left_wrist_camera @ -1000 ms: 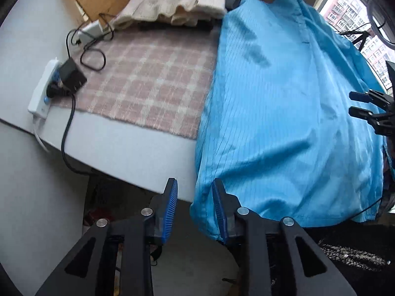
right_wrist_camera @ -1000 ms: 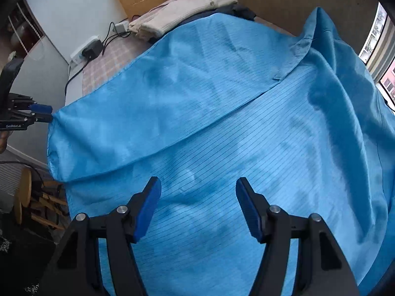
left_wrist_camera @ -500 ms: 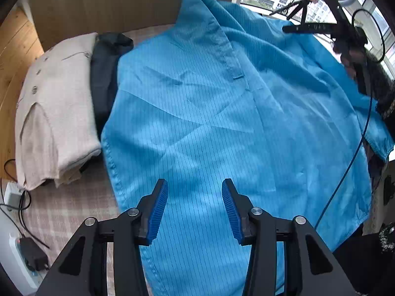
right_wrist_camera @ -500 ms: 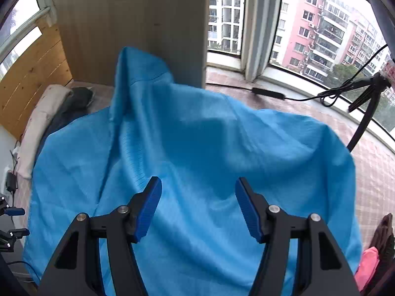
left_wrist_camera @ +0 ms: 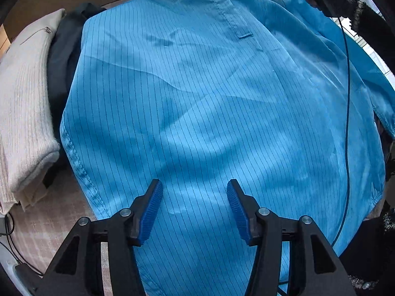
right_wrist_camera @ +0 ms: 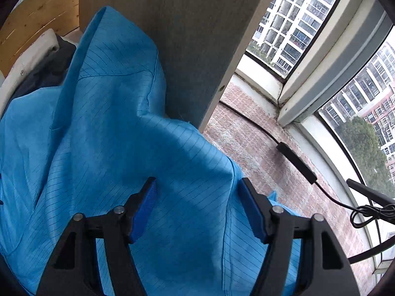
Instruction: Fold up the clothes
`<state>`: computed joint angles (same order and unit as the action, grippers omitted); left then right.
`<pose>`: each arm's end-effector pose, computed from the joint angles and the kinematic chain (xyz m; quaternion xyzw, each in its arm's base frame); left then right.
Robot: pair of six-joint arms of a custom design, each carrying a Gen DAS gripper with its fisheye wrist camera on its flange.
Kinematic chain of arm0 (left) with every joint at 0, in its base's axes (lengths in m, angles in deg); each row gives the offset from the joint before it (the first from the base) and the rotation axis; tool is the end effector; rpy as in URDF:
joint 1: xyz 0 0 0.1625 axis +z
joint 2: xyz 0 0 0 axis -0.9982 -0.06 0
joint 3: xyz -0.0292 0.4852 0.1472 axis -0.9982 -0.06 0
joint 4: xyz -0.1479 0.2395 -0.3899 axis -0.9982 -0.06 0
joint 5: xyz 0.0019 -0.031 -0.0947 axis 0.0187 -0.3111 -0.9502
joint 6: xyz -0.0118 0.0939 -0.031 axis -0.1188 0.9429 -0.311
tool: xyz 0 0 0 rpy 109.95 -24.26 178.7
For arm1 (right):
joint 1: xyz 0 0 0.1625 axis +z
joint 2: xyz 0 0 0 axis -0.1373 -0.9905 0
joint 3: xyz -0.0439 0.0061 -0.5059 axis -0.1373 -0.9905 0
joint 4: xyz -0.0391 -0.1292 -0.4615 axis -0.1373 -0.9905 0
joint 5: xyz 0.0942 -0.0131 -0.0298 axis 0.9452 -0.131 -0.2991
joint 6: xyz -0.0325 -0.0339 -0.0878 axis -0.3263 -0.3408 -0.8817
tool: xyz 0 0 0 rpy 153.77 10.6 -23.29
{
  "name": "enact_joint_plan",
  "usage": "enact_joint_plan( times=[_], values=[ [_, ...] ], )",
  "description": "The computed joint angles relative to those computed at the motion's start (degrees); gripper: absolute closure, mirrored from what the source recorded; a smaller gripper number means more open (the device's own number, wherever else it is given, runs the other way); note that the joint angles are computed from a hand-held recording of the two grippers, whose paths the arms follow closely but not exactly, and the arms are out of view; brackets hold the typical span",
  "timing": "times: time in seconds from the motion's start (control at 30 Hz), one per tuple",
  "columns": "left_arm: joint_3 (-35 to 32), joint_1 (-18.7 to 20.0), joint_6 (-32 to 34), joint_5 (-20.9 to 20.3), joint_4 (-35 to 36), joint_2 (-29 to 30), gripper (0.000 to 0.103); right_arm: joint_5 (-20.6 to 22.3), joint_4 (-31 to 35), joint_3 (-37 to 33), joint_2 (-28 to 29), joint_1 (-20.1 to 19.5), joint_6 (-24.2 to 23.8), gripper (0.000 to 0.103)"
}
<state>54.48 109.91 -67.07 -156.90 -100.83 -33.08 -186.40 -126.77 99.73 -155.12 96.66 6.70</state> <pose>-0.3543 -0.3344 -0.0325 0.2399 0.9250 0.0074 0.2946 0.0705 -0.6892 0.3464 0.4818 -0.8249 -0.0013 0.2957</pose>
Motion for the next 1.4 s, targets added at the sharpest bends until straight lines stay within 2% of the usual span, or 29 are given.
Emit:
enact_joint_plan(
  times=[0.03,0.1,0.17,0.23,0.27,0.3,0.33,0.37,0.43,0.53,0.6,0.63,0.67,0.77,0.83,0.9,0.93,0.97,1.07,1.1,1.2,1.23,1.3,1.4],
  values=[
    [0.02,-0.10,0.36,-0.16,-0.18,0.08,0.045,-0.60,-1.61,0.46,0.23,-0.28,0.17,0.100],
    [0.02,-0.32,0.78,-0.34,-0.24,0.21,0.042,-0.94,-11.61,1.55,0.31,-0.34,-2.39,0.100],
    [0.20,-0.71,1.43,-0.32,-0.41,0.28,0.041,-3.54,-23.37,1.75,1.83,0.03,-3.59,0.098],
    [0.47,-1.09,1.63,-0.32,-0.81,0.30,0.040,-5.69,-27.69,1.95,3.05,0.22,-3.92,0.079],
    [0.58,-1.20,1.51,-0.39,-1.01,0.27,0.039,-7.11,-29.62,2.03,3.51,0.59,-4.85,0.061],
    [0.66,-1.28,1.40,-0.49,-1.15,0.24,0.039,-7.83,-32.81,2.78,3.63,1.03,-6.51,0.052],
    [0.77,-1.33,1.26,-0.63,-1.38,0.17,0.039,-6.92,-34.20,3.88,2.79,1.30,-7.73,0.052],
    [0.92,-1.36,1.08,-0.80,-1.71,0.07,0.039,-4.62,-34.48,5.51,1.04,1.55,-6.95,0.052],
    [1.31,-1.38,0.58,-1.16,-2.43,-0.24,0.039,0.19,-29.68,7.66,-3.45,2.27,-3.13,0.052],
    [1.90,-1.56,-0.22,-1.60,-3.42,-0.64,0.040,10.92,-11.69,10.08,-9.09,2.61,6.17,0.052],
    [2.15,-1.91,-0.37,-1.63,-3.69,-0.69,0.040,13.93,-0.92,10.50,-9.48,3.39,10.05,0.052],
    [2.28,-2.09,-0.61,-1.63,-3.88,-0.72,0.040,14.74,1.45,11.28,-8.99,3.61,10.41,0.052],
    [2.43,-2.23,-1.18,-1.69,-4.02,-0.81,0.040,14.27,1.42,12.51,-8.11,3.83,10.18,0.052],
    [3.49,-3.09,-4.31,-2.11,-3.41,-2.38,0.042,8.75,-4.58,16.18,-4.50,4.62,10.38,0.052],
    [5.33,-4.72,-8.28,-1.70,-1.67,-4.82,0.042,4.27,-9.32,17.74,-2.15,5.02,9.37,0.053],
    [8.09,-6.73,-13.60,-2.64,0.38,-8.16,0.042,2.23,-16.96,20.14,-1.81,5.86,5.04,0.053],
    [9.46,-7.49,-16.29,-3.29,1.63,-10.09,0.042,1.70,-17.83,20.68,-2.12,6.32,5.73,0.053],
    [10.84,-7.94,-18.99,-4.08,3.08,-12.26,0.043,1.34,-16.37,20.61,-2.74,6.84,7.38,0.053],
    [15.11,-13.48,-30.30,-7.38,7.57,-18.82,0.044,8.35,-1.30,20.53,-8.13,7.48,13.34,0.052],
    [16.47,-15.91,-34.58,-8.28,8.35,-21.18,0.044,10.30,2.83,20.95,-10.00,7.99,13.93,0.052],
    [20.35,-23.59,-47.49,-9.06,5.99,-27.12,0.044,13.59,9.22,24.63,-14.97,9.28,13.63,0.051],
    [21.29,-25.89,-50.10,-8.79,3.57,-27.54,0.044,14.62,12.26,25.24,-15.93,9.48,14.27,0.051],
    [21.49,-29.57,-51.82,-8.11,0.36,-25.12,0.044,14.16,13.07,28.01,-17.24,9.79,14.76,0.051],
    [20.19,-31.25,-51.60,-9.21,-2.30,-18.63,0.044,12.47,16.42,31.18,-18.87,9.61,16.34,0.051]
  ],
)
